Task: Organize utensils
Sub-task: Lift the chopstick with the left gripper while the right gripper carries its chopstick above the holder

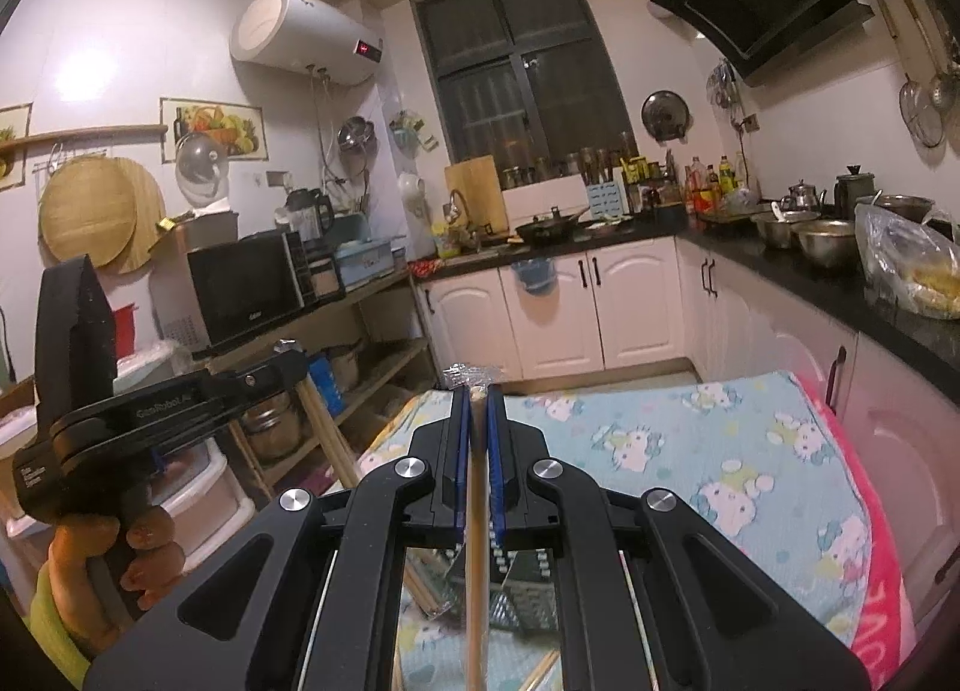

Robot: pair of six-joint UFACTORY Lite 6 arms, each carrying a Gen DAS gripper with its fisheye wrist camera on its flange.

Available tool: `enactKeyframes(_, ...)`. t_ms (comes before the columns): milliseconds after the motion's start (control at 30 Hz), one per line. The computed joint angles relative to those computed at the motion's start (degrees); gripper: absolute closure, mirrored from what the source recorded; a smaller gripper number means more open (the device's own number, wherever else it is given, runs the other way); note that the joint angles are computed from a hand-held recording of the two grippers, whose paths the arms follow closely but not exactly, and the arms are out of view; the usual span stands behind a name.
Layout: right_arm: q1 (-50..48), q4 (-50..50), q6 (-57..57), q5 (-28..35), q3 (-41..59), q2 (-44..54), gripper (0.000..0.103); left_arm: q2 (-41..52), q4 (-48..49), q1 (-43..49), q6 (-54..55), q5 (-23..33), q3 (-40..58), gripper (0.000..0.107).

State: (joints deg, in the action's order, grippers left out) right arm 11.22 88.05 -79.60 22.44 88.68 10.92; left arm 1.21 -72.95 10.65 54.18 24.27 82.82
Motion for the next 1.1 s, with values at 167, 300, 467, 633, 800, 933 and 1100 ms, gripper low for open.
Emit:
enactKeyframes(167,-0.3,-1.8,2.4,-0.2,6.3,4.4,0.097,1.3,-2.2,-1.2,2.4,-3.2,1.6,0.105)
enactKeyframes(300,-0.8,-1.7,3.8,0.3,10.0,7.0,0.097,2.4,-6.9,-2.3,7.1,-5.4,1.8,0.105)
enactKeyframes(467,-0.9,1.6,1.3,0.6,14.8,9.9,0.097,4.4,-11.5,-4.0,12.2,-8.2,2.0,0.105)
enactKeyframes(633,-1.1,7.3,-4.5,0.8,19.2,13.1,0.097,6.1,-21.1,-4.5,21.6,-9.1,0.9,0.105)
enactKeyframes(800,0.0,11.7,-11.3,-1.8,22.6,16.5,0.097,7.0,-35.2,-5.2,36.3,-9.4,-1.6,0.105)
enactKeyframes(933,0.6,13.9,-14.7,-4.9,25.5,19.9,0.097,7.2,-42.0,-5.6,43.3,-9.1,-3.5,0.105)
enactKeyframes(1100,1.1,20.2,-22.2,-6.9,27.7,23.6,0.097,8.0,-46.7,-5.4,47.9,-7.7,-5.3,0.105)
